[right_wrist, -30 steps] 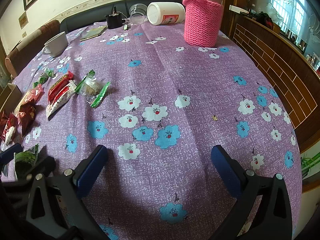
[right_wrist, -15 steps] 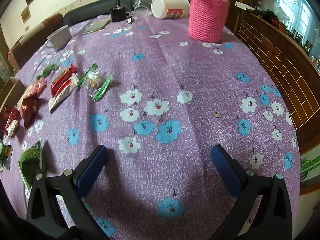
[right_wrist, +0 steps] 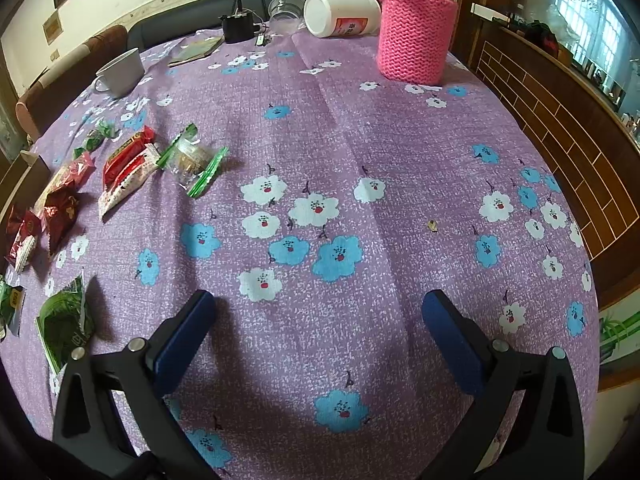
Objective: Organize snacks
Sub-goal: 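Drop green snack packets into the tray with the left tool while the right tool does too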
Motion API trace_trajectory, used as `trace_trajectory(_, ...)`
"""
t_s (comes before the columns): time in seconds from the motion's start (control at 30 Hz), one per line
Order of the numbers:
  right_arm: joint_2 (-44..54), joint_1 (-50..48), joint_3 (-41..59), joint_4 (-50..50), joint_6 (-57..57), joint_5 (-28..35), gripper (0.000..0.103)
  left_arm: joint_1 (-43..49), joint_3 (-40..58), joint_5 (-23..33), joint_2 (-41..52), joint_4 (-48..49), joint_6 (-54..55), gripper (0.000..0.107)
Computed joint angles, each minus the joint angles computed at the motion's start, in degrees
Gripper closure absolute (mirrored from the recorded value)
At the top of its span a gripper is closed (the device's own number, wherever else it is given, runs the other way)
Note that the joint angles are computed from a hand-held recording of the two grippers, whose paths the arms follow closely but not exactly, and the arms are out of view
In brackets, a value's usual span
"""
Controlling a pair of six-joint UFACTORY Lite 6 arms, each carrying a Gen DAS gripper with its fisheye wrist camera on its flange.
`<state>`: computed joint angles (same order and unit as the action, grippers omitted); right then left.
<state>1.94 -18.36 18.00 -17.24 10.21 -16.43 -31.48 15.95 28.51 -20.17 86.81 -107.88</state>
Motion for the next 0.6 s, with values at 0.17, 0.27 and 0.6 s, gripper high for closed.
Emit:
trace_trajectory(0.17, -0.21, -0.16, -0.04, -0.52, 0.52, 0.11, 0.0, -4.94, 6.38, -3.68, 15.8, -0.91, -5.98, 0.066)
trace_trajectory(0.27, -0.27, -0.2, -0.15, -0.57, 0.53, 0.05, 0.0, -5.14, 6.78, -7.54, 15.76, -2.58, -7.43, 0.066)
trace_trajectory(0.6, -0.73, -1.27, -0.25, -3.75, 2.87, 0.06, 0.0, -29.06, -0.45, 13.63, -11.46, -8.16, -11.68, 0.024)
